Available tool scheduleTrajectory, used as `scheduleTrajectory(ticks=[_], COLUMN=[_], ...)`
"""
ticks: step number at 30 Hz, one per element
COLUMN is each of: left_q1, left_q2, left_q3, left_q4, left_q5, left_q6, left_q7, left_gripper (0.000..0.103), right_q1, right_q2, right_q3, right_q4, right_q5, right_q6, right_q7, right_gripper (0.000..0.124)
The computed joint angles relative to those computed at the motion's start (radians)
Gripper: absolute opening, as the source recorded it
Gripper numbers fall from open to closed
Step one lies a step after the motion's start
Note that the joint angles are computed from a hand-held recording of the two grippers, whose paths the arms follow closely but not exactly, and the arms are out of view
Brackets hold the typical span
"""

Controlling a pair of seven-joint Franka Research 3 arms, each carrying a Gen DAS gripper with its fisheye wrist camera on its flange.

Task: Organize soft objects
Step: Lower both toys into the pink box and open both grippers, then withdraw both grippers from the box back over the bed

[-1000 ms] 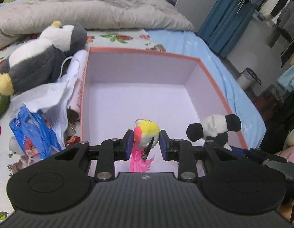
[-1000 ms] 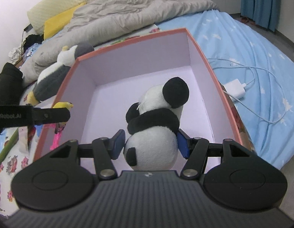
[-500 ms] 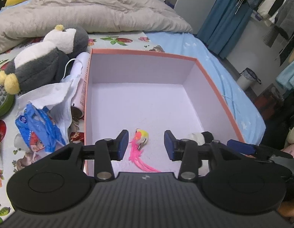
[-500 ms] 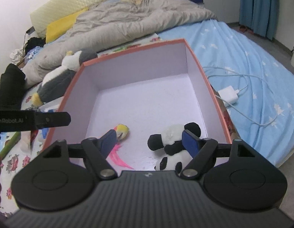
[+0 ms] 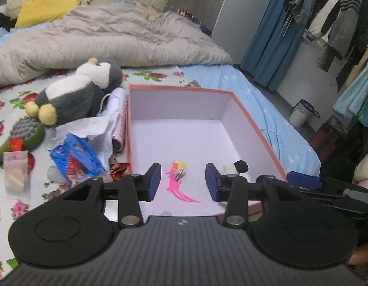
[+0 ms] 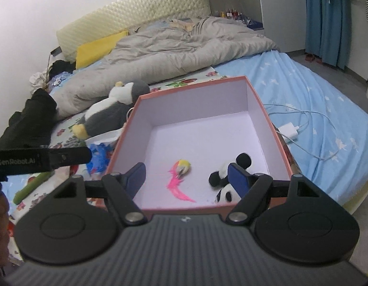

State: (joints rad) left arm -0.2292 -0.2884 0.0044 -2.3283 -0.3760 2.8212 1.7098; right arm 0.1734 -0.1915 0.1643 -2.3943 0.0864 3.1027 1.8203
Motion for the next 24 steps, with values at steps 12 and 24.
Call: scheduleTrajectory(ticks=[12,24], left_q1=[-0.004,0.057], left_q2=[-0.293,-0.562], left_q3=[0.038,0.056], left_q4=[-0.242,-0.447], left_q5=[0.091,0.248], left_q6=[0.012,-0.024], left_q7=[-0.081,-0.265], left_gripper=[0.047,0.047], right_q1=[-0.043,0.088], right_q2=[-0.161,-0.181], right_q3=[0.123,0.11], right_q4=[-0.156,-0.211], right_q5=[-0.036,0.054], right_q6=[0.055,0.091], right_q7=[0.029,-0.046], right_gripper=[0.078,0.078])
